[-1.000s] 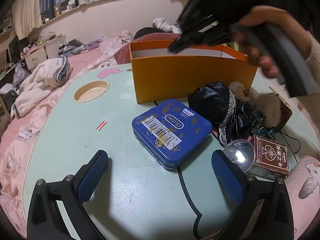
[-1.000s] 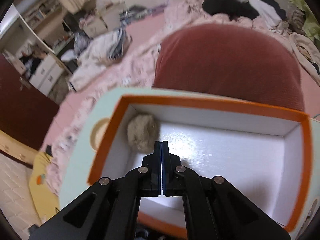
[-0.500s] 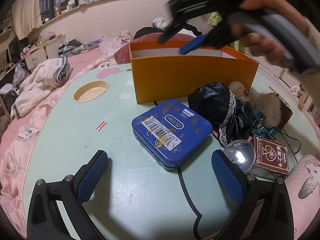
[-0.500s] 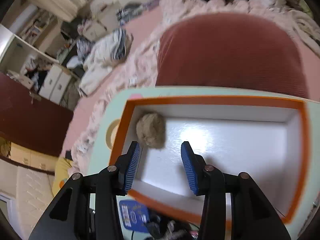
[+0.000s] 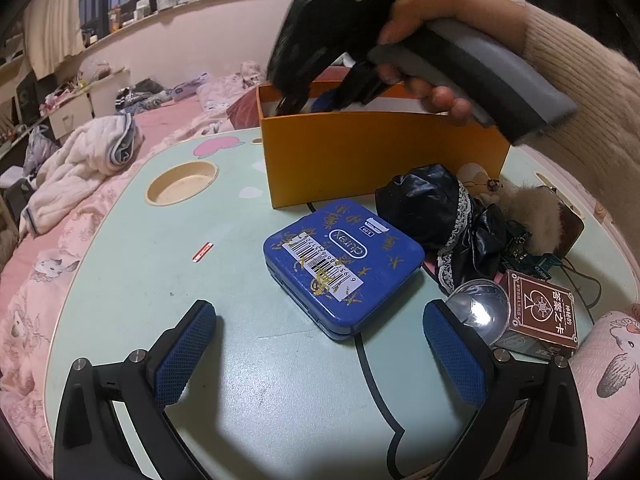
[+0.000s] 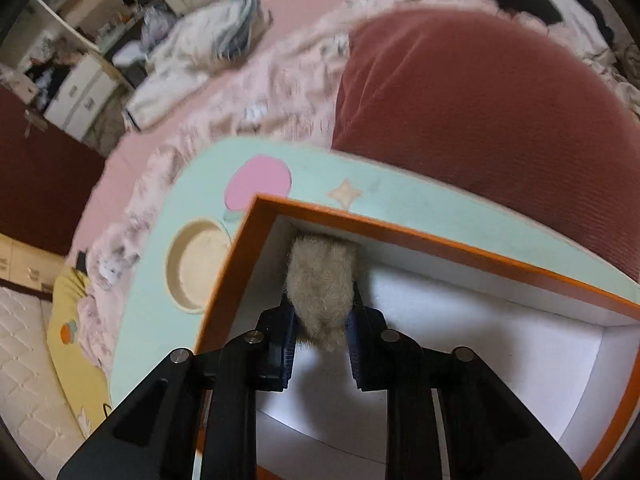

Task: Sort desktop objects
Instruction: 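Reach right tool into orange box and grasp the brown fluffy pompom, then lift brown pompom out of box and set it on table with right tool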

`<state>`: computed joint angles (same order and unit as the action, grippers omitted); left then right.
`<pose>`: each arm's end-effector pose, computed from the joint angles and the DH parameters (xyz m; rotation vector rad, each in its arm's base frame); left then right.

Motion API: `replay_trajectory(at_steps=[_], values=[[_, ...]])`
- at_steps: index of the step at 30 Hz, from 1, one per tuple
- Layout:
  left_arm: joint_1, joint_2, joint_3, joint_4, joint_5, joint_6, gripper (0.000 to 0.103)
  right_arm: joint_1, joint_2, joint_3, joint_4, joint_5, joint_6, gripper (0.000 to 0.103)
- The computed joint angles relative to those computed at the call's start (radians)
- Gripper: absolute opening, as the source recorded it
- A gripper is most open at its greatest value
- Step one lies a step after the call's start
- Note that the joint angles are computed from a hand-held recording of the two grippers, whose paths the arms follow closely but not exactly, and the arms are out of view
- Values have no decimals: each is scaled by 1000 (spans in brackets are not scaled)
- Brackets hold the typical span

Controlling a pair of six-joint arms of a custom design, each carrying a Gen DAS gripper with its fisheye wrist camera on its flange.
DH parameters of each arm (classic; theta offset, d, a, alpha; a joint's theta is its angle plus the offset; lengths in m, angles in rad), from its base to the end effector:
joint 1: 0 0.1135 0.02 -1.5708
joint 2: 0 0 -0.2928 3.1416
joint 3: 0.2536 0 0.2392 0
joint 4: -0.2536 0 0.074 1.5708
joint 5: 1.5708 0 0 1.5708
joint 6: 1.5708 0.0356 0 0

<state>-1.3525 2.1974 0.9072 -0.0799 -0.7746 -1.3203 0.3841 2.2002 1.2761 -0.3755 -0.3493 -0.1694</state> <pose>0.0965 -0.3200 0.0474 -0.0585 2.3460 -0.0075 0.3742 0.1644 0.0980 -0.8480 2.7335 0.5438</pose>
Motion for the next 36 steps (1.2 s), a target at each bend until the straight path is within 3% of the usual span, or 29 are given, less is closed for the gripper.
replay_trajectory(at_steps=[3,5,9,14,18,20,24,26,28,32,34,36], values=[[0,0,0,0,0,0,103,-90,-116,-141,94,-119,-13,23],[0,0,1,-3,0,-1,103,-177,-204,-216,89,-217,-59,23],[0,1,1,-1,0,-1,103,-348,-375,-362,2,-323,-230,23],[0,0,3,-5,0,-1,103,-497,-436,-478,-86,-371,-410,25],[-3,2,6,-13,-2,-7,103,-473,-448,-594,119,-299,-333,28],[-6,0,7,-20,-5,-14,103,-483,-451,-622,182,-333,-277,28],[-8,-6,-2,-10,-12,-22,103,-603,-471,-685,245,-460,-290,53],[-14,-17,-28,21,-20,-32,103,-670,-512,-771,352,-458,-290,54],[-20,-40,-84,103,-30,-35,103,-760,-529,-851,429,-445,-345,54],[-36,-114,-215,270,-92,-54,103,-950,-516,-988,504,-456,-607,54],[-29,-156,-228,262,-120,-45,103,-1039,-498,-1044,540,-454,-743,54],[0,-202,-214,237,-114,0,103,-1072,-474,-1087,607,-427,-797,54]])
